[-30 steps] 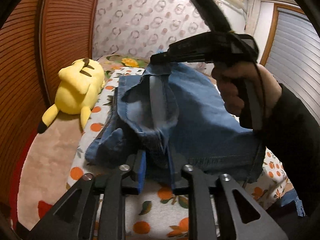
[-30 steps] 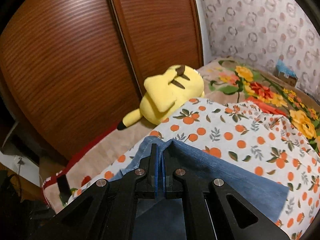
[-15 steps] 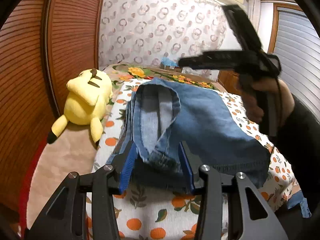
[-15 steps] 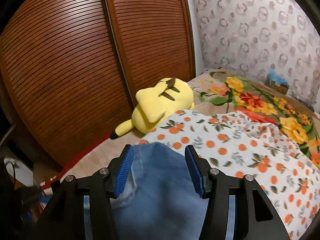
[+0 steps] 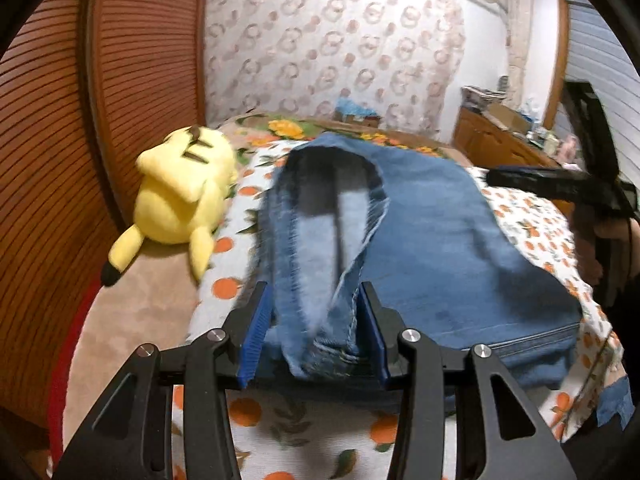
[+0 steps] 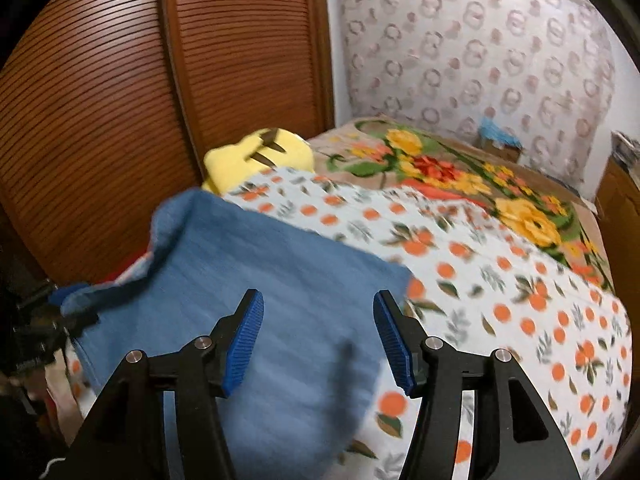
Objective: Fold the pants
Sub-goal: 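Fold the jeans over with both grippers and open them on the stack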
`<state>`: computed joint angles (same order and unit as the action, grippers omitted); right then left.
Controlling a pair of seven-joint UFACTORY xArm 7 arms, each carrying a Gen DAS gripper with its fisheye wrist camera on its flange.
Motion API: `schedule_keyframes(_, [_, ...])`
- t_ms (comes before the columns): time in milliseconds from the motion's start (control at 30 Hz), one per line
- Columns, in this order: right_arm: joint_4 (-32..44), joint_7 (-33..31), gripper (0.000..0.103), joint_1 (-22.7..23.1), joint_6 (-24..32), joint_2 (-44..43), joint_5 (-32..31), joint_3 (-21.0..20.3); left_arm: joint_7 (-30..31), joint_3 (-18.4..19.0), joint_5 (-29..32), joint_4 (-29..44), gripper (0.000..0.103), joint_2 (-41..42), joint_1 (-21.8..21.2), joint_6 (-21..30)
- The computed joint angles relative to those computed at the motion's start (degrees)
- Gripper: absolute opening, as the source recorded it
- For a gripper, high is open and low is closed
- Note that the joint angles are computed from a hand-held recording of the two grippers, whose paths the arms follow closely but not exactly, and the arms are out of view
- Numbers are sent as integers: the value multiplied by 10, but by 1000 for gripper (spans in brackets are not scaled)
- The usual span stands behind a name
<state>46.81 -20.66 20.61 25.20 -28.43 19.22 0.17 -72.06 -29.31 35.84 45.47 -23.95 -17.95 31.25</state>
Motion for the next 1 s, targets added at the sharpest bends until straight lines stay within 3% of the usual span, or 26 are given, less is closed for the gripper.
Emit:
schedule_keyframes(300, [-12, 26, 59, -19, 35, -17, -15, 1, -11, 7, -40, -44, 45, -35, -3, -4])
schedule_keyframes(533, [-37, 23, 60, -10, 43, -40, 5, -8, -12, -12, -29, -32, 45, -37, 9, 5])
schedule_keyframes(833, [-102, 57, 60, -7, 72, -138, 1, 3, -15, -37, -3, -3, 47, -34, 19, -2])
schedule_keyframes(900, [-117, 66, 60, -5, 78, -165, -3, 5, -13, -38, 0, 3, 53, -28, 17, -6])
schedule_keyframes(933, [-124, 70, 60, -3, 81, -176, -4, 5, -13, -39, 2, 5, 72, -25, 16, -11])
schedule_keyframes(967, [-131, 75, 61, -1, 83, -187, -4, 5, -21, -42, 7, 6, 82, -22, 19, -19])
schedule_keyframes(1000, [-136, 80, 61, 2, 85, -196, -2, 4, -29, -45, 12, 6, 82, -21, 21, -29])
